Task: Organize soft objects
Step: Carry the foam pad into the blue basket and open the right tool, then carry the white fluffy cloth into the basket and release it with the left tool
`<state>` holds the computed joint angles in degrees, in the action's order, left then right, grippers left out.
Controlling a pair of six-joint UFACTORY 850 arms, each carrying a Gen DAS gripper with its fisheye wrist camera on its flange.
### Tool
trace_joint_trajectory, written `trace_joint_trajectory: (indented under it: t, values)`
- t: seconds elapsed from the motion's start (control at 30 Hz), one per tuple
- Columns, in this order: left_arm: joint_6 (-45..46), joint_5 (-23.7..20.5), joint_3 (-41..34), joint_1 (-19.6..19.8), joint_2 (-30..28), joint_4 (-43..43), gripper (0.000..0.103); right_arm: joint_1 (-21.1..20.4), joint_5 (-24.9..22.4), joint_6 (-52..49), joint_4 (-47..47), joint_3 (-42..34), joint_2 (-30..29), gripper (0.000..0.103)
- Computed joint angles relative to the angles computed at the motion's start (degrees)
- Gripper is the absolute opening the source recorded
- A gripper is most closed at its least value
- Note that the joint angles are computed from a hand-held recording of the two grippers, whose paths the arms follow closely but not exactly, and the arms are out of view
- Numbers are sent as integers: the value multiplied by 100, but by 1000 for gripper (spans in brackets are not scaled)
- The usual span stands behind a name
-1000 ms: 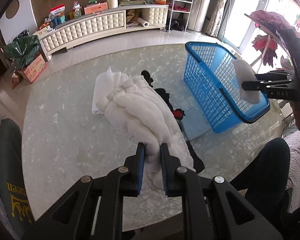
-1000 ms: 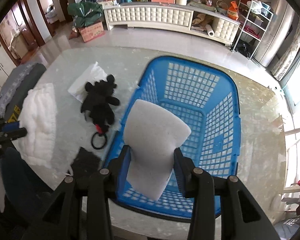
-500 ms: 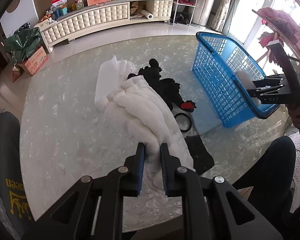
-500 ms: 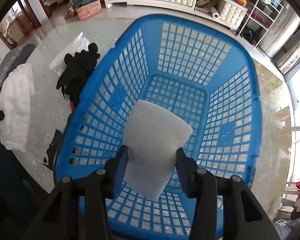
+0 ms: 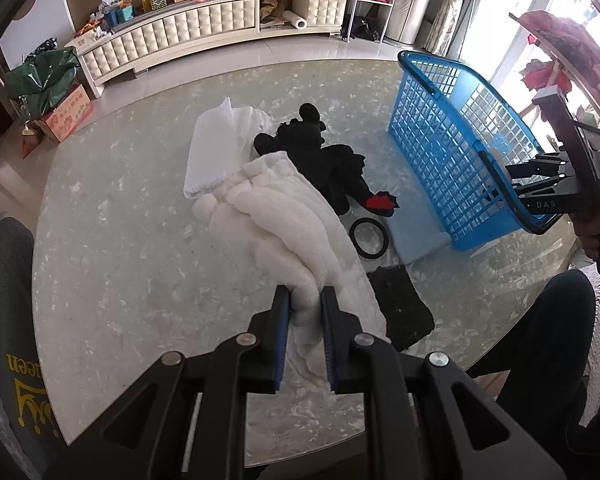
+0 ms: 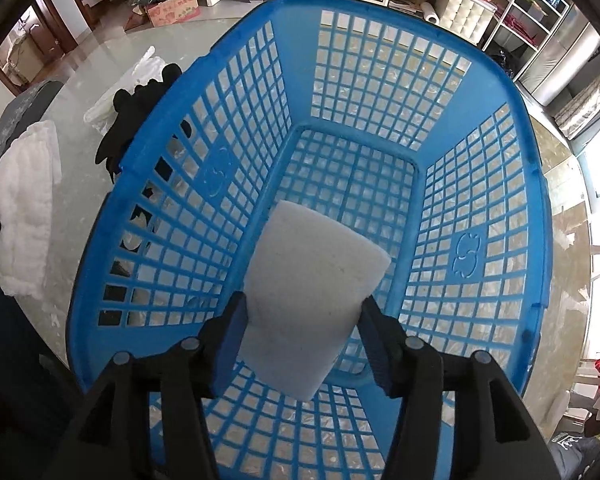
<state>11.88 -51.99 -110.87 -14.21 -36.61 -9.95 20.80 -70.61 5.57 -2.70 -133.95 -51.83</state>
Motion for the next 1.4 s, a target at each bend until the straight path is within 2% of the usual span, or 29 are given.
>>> trace_joint_trajectory:
  t: [0.1,0.17,0.23,0.3,0.37,0.4,0.43,1.0,1.4]
  values:
    - [-3,13,23,-2,16,4,14,-21,120,7,-2,86,48,61]
    - [-25,25,34,-5,26,26,14,-10,73,12,-50,16,24,67]
    - [-69,43,49,-12,36,68,14,-14,84,-18,-42,18,55,78]
    - [-77,77,93,-12,75,79,14,-2,157,29,-118,108,132,81]
    - [-70,122,153,-7,133,70,14,22,225,95,-257,201,223,87]
    - [-69,142,173,-3,155,69,14,28,271,122,-273,262,285,95]
    - [-66,164,198,-1,180,66,14,44,323,171,-299,326,355,98]
    - [13,557,655,41,693,-3,14,412,1035,938,-788,1319,1251,100]
    - [260,557,61,-207,557,-21,14,527,1504,1305,-1240,2055,1778,100]
